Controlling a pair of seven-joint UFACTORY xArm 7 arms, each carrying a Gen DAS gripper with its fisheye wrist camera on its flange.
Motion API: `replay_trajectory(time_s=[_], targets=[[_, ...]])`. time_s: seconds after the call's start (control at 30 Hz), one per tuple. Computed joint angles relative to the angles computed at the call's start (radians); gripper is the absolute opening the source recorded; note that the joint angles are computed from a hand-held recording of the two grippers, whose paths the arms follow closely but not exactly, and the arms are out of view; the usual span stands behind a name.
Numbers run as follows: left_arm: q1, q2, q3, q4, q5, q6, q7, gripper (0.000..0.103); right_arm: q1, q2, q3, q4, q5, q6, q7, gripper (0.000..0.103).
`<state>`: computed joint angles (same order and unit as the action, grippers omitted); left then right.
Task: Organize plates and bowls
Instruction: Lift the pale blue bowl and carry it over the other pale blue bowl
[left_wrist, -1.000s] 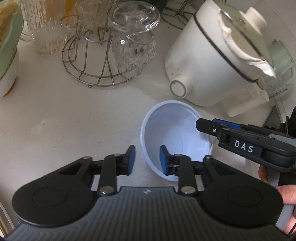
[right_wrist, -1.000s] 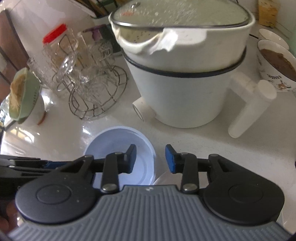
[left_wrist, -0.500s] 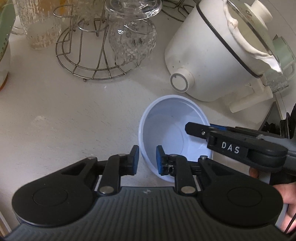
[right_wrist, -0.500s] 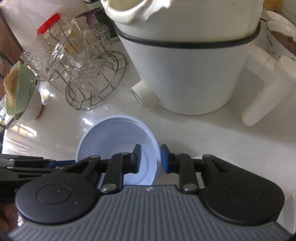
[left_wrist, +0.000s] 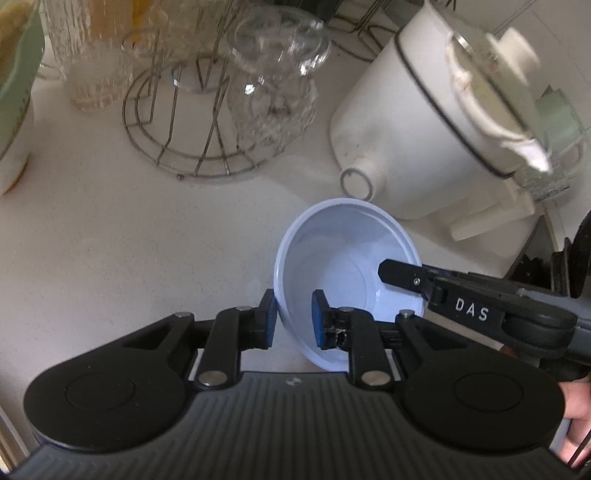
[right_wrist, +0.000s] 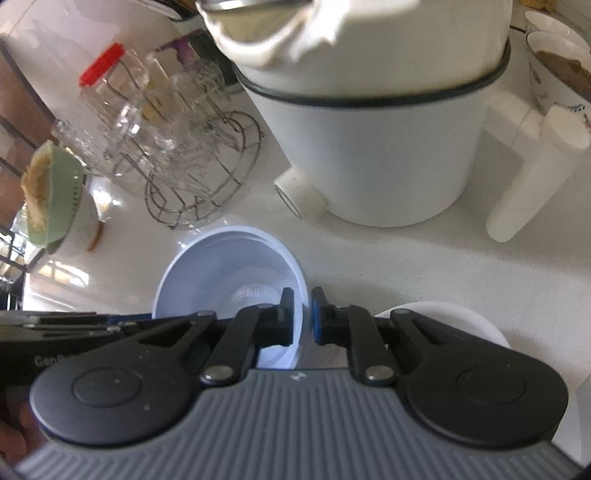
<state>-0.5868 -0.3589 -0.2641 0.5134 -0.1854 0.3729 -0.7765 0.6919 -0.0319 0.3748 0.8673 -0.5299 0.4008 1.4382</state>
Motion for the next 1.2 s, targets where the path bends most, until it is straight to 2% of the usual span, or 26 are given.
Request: replay_trajectory(time_s=[0.3, 0.57, 0.77, 1.03, 1.2], targets=[[-0.020, -0.122, 0.011, 0.016, -0.021, 0.076, 0.030, 0.023, -0.012, -0.126, 0.050, -0.021, 0.058, 0.068, 0.042, 0.013], [-0.018, -0.251, 0.001, 0.023, -0.012, 0.157, 0.035, 0.023, -0.035, -0.203, 0.141, 0.015, 0.011, 0.159, 0.126, 0.013], [-0.028, -0.364, -0.003, -0.009, -0.025, 0.210, 0.037, 0.024, -0.039, -0.234, 0.184, 0.029, -0.025, 0.189, 0.175, 0.013], [-0.036, -0.547, -0.021, -0.068, -0.030, 0.297, 0.002, 0.024, -0.040, -0.216, 0.246, 0.090, -0.093, 0.242, 0.247, 0.013], [-0.027, -0.680, -0.029, -0.118, -0.033, 0.351, -0.046, 0.024, -0.011, -0.168, 0.251, 0.138, -0.147, 0.254, 0.278, 0.013]])
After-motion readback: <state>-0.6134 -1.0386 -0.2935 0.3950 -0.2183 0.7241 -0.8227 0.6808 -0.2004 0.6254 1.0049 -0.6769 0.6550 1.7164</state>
